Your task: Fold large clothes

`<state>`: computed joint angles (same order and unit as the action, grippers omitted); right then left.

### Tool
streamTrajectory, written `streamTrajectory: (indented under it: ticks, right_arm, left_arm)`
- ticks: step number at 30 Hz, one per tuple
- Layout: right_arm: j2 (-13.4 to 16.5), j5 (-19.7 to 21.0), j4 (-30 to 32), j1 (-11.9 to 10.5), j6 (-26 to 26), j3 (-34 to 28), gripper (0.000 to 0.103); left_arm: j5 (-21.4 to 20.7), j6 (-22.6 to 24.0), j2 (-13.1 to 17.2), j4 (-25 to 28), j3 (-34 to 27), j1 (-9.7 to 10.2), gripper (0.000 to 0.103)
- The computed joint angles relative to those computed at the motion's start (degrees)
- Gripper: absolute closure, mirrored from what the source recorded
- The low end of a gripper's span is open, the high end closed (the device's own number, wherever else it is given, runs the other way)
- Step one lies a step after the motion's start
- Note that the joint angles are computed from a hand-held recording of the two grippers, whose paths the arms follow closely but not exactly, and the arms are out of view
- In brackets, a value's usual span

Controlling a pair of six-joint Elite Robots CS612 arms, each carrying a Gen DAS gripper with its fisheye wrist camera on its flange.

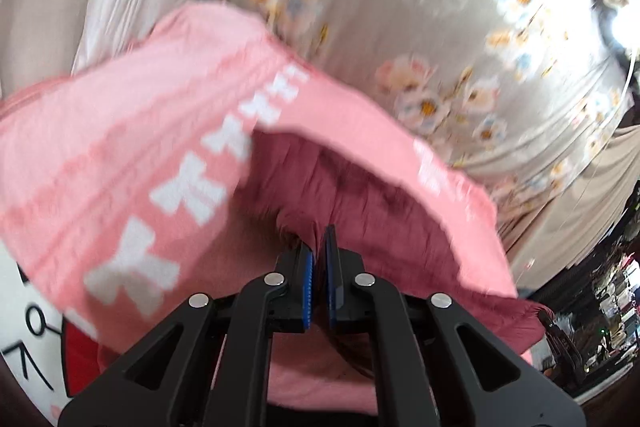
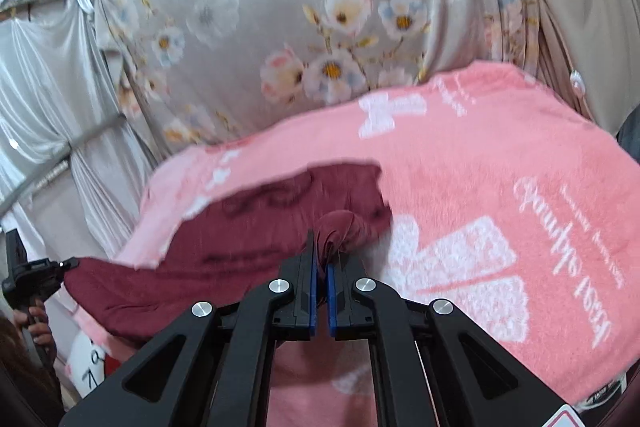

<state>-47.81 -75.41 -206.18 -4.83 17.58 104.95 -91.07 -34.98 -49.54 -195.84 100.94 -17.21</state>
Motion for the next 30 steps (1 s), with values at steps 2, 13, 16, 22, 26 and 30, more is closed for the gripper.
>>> streamTrajectory:
  ticks: [2,13,16,22,26,30]
  right_arm:
    - [0.85,-0.68,-2.08,0.01,0.76,-2.58,0.1]
    - [11.82,-6.05,8.27,1.47,4.15,-24.74,0.1]
    - [14.65,-6.99,12.28,1.71,4.55,-29.81,0.1]
    - [19.67,-9.12,19.95,2.39,5.76,-38.35,0.1]
    - [22.42,-10.23,25.11,2.72,6.02,-43.17,0.1]
    - [24.85,-10.88,29.1,2.87,6.44,-47.31,0.1]
  left_arm:
    - [2.62,2.57,0.47,0.77,-2.63,-0.28,0.098]
    - [12.22,6.87,12.08,17.58,-25.68,-0.11,0.098]
    - [13.26,6.99,14.93,22.27,-30.76,0.07,0.098]
    - [14.69,7.1,20.18,30.5,-39.56,0.42,0.098]
    - [16.37,8.09,23.58,35.94,-45.27,0.36,0.098]
    - [17.61,8.45,26.51,39.78,-49.75,0.3,0.098]
